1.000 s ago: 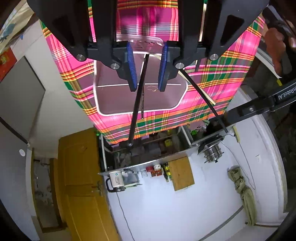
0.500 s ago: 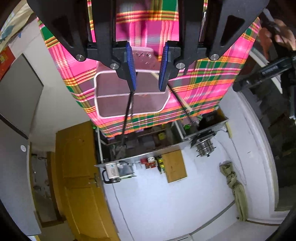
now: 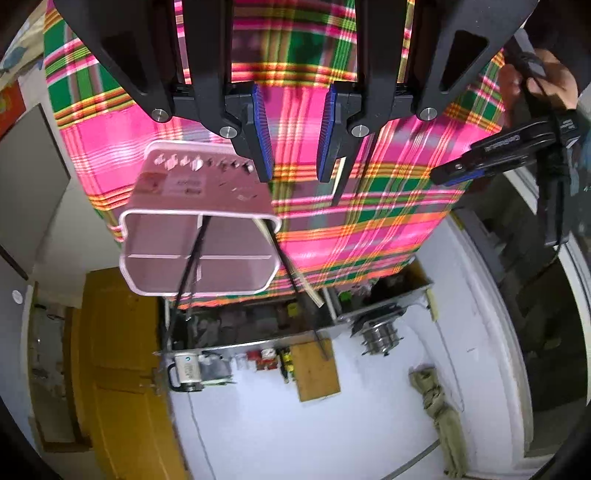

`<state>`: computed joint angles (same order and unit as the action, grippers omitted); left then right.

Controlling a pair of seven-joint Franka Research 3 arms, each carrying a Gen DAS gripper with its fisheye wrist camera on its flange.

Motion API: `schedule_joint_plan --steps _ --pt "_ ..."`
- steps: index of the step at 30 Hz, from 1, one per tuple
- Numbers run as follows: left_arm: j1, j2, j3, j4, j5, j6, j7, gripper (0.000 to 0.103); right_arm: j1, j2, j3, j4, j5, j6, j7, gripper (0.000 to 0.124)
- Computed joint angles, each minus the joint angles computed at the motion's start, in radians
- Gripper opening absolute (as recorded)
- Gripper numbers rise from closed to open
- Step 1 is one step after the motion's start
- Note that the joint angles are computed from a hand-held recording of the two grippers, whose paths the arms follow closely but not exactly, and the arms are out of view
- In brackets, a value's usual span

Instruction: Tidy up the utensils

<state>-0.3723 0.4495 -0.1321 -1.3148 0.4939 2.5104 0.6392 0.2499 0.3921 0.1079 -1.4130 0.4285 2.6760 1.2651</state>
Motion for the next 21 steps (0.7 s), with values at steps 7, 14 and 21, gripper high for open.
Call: schedule_joint_plan --steps 7,14,21 --pt "0.013 0.059 -0.004 0.031 -0.042 -0.026 0.016 0.034 0.012 0.024 0.005 0.007 -0.012 -0.044 -0.014 0.025" --pt "0.014 0.156 0.001 0.138 -0.085 -0.086 0.059 0.034 0.029 0.087 0.001 0.076 -0.041 -0.113 0.004 0.025" --pt "-0.002 0.247 0.011 0.263 -0.111 -0.166 0.116 0.034 0.042 0.147 -0.002 0.151 -0.065 -0.169 0.022 0.025"
